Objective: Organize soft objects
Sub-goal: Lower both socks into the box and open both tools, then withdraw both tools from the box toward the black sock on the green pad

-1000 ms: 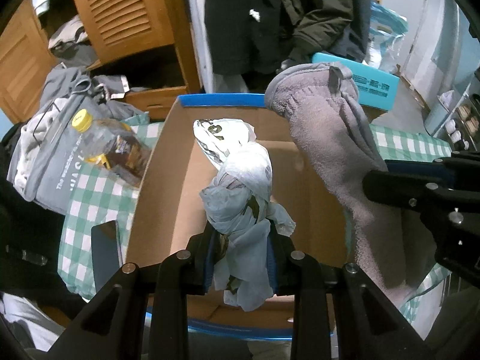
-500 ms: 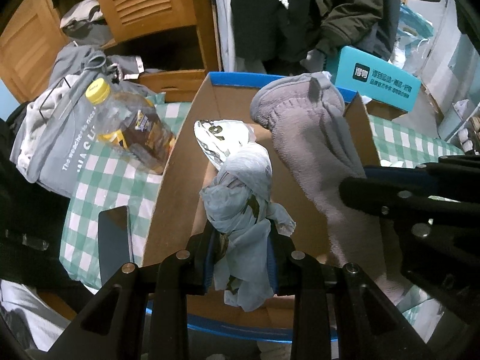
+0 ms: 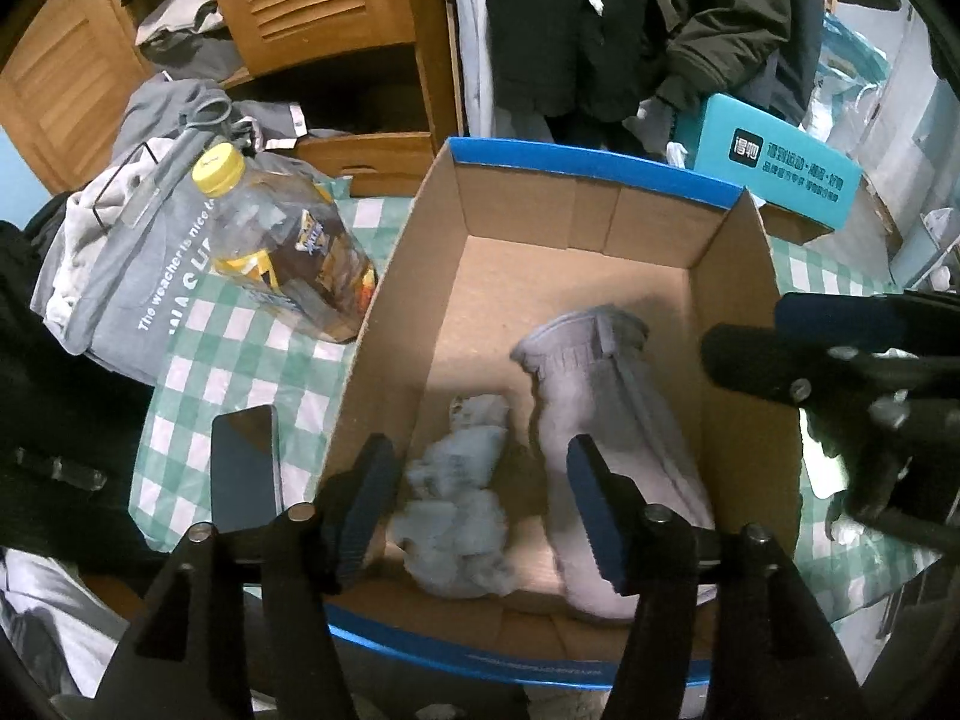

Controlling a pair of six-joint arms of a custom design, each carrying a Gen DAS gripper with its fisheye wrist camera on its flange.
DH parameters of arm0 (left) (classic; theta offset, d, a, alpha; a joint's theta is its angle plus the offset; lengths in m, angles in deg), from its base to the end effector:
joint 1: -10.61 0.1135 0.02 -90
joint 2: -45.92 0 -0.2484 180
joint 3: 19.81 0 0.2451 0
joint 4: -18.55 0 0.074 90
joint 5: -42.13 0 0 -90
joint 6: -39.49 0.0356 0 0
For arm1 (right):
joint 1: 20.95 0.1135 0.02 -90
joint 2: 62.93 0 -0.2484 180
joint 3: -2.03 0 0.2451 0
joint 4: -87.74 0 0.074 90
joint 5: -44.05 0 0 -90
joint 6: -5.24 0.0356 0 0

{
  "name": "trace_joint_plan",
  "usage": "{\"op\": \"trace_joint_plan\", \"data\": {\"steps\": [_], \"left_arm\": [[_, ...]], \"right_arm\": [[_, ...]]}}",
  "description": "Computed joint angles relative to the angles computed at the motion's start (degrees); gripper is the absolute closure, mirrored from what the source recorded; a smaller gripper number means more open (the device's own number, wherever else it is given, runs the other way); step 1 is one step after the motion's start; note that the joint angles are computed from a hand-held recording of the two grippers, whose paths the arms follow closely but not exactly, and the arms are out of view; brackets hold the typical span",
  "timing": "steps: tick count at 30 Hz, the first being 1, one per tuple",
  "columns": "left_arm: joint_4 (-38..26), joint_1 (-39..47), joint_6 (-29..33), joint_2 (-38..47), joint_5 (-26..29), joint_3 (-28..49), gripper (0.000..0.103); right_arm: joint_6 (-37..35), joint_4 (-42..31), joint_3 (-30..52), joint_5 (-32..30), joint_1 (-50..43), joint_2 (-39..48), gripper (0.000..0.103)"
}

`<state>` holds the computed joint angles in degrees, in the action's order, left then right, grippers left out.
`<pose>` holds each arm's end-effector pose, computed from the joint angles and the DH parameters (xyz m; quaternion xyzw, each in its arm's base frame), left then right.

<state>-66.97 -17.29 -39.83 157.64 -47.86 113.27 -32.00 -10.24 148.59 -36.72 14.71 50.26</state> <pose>0.3429 -0.1815 0.3349 0.3220 0.9200 -0.0336 0.2211 0.3034 0.2107 0.3780 0.1621 0.9590 0.0965 0.2117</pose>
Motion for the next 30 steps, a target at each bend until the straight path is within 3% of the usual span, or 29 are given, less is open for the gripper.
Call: {"op": "trace_joint_plan", "data": {"steps": [2, 6, 12, 30], "left_arm": [[0.23, 0.2, -0.34, -0.13, 0.06, 0.12, 0.032], [-0.22, -0.09, -0.67, 0.04, -0.06, 0.86, 0.03], [-0.65, -1.42, -0.91, -0.18, -0.43, 1.14, 0.026], [-2.32, -8.34, -3.35, -1.74, -0.45, 1.5, 0.023]], "right_arm": [[0.51, -0.09, -0.79, 0.44, -0.2, -0.96, 0.046], [1.28, -1.22, -2.08, 1.95, -0.11, -2.95, 0.04], [1.62, -4.39, -2.53, 4.5, 1.09, -4.71, 0.039], [7.96, -3.79, -25.12, 7.28, 2.37, -23.28, 0.038]]}}
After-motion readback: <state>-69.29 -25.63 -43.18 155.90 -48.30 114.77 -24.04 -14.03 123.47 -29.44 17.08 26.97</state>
